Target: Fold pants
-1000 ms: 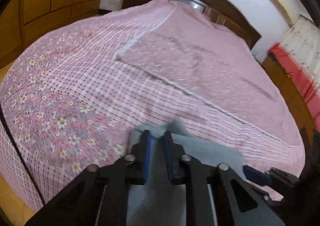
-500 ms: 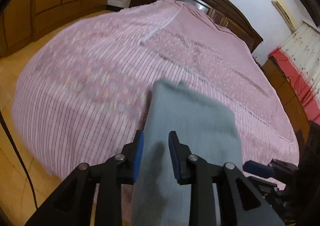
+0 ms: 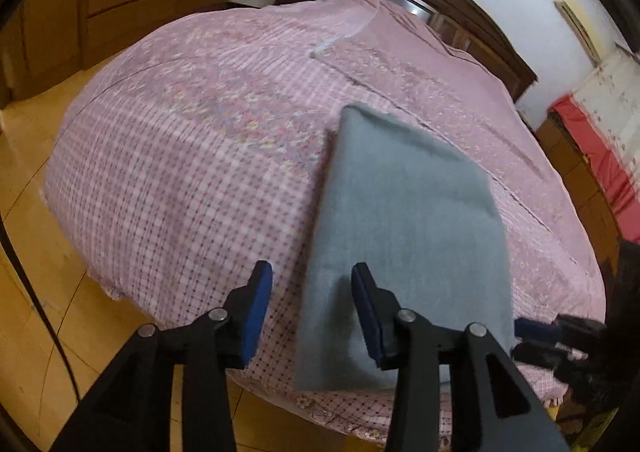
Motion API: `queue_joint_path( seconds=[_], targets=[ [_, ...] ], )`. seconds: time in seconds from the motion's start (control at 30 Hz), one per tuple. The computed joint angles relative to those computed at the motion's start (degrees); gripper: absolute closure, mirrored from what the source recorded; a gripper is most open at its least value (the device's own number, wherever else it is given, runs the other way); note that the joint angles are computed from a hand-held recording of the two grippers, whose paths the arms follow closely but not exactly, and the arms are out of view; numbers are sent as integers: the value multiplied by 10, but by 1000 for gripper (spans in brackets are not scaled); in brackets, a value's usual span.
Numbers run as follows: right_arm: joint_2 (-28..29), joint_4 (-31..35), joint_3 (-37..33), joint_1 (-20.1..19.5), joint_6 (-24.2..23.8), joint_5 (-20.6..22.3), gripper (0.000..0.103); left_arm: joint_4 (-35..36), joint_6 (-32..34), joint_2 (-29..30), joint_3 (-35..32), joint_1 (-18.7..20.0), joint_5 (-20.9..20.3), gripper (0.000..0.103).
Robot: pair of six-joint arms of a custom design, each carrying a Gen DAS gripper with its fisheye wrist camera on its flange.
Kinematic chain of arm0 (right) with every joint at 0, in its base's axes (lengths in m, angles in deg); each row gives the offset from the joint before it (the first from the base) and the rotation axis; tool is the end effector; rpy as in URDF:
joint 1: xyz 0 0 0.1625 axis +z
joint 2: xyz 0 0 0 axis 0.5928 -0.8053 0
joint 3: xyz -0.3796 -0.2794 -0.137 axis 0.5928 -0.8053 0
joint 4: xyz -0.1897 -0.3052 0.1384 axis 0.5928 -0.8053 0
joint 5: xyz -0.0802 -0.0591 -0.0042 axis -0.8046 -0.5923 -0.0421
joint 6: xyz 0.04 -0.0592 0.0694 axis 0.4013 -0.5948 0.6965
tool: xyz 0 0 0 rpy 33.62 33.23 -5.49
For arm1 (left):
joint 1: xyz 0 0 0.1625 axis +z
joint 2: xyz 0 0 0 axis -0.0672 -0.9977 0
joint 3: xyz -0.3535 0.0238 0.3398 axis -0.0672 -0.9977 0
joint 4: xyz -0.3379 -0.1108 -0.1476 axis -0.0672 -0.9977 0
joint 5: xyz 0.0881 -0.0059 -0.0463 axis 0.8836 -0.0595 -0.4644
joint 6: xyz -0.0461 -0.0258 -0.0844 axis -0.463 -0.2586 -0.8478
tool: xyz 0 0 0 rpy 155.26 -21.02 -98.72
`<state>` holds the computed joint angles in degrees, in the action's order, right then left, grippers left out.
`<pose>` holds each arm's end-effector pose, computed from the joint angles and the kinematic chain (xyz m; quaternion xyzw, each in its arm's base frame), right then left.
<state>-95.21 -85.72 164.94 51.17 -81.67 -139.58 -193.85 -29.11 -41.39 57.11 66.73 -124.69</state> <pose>0.1041 -0.4642 0.3062 0.3532 -0.9269 0.0895 0.0901 -0.0279 -0.4825 0.3935 0.0206 0.9230 -0.3130 0.2231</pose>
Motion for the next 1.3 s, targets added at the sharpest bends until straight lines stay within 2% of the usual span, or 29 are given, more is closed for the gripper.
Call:
queue_joint_path(
  seconds=[0.07,0.1,0.27,0.5,0.63,0.87,0.93,1.0,1.1,1.2,1.3],
  targets=[
    [6,-3,-8,3,17,5,53,-1,7,2,-4,3,-20,49],
    [11,-3,-12,1,28,10,52,-1,9,5,-9,7,-29,47],
    [46,16,-36,0,86,17,52,16,22,25,-39,26,-53,45],
    [84,28,-56,-11,140,42,48,22,37,47,-72,69,-141,41],
    [98,28,-65,-15,152,55,47,21,42,57,-81,81,-164,39],
    [117,-4,-60,-12,144,65,46,14,59,71,-90,93,-199,38],
    [121,-12,-60,-13,142,71,49,5,58,79,-91,95,-202,38],
    [121,-20,-57,-14,136,76,65,-8,54,85,-88,97,-208,38],
    [108,-5,-58,-23,131,97,76,-22,48,91,-85,98,-227,46],
    [94,23,-69,-28,134,123,79,-42,43,88,-69,80,-208,48],
    [75,39,-76,-32,130,131,79,-50,42,77,-57,61,-203,51]
  ],
)
